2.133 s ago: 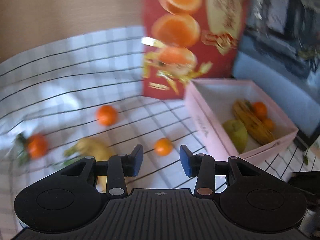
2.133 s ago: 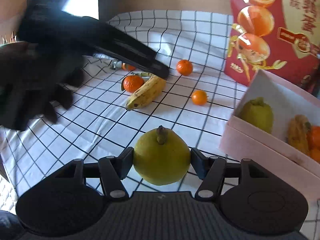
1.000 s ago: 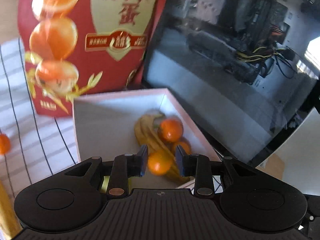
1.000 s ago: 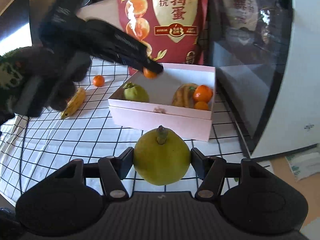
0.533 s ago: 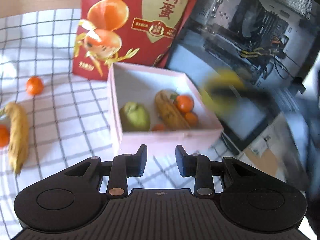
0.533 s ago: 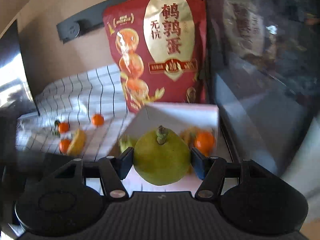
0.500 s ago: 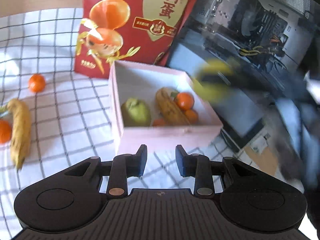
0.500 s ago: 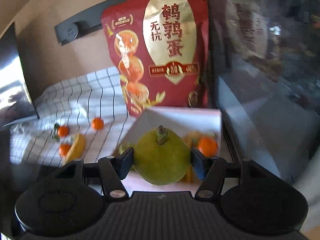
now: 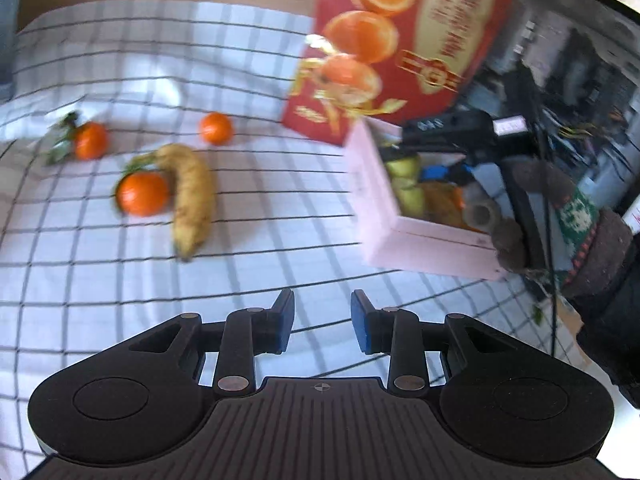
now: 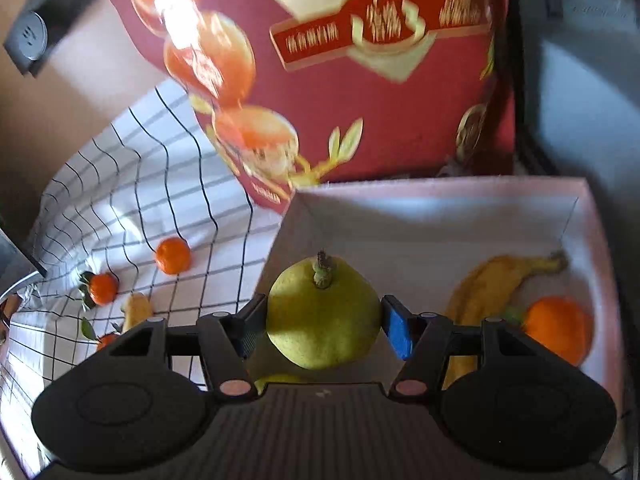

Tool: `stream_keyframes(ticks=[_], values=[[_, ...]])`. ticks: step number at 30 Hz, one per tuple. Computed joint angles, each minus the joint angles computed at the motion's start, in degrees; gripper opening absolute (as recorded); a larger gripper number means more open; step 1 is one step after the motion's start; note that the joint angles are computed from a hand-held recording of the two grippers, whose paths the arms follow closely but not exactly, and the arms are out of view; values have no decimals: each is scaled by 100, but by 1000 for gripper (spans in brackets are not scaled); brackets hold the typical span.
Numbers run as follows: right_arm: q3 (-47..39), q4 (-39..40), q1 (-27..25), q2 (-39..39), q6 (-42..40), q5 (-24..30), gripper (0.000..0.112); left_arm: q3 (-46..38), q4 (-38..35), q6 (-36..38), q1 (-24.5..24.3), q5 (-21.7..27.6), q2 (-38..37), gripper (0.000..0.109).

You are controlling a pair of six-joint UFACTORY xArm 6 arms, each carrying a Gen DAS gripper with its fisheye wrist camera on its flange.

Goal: Organize fruits

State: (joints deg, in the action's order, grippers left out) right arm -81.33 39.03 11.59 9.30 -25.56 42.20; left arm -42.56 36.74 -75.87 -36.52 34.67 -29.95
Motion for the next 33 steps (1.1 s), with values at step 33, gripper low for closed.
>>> stream_keyframes(ticks=[33], values=[[1420, -83, 657, -1643, -2070, -1529, 65, 263, 223, -549, 358, 1190, -574, 35]])
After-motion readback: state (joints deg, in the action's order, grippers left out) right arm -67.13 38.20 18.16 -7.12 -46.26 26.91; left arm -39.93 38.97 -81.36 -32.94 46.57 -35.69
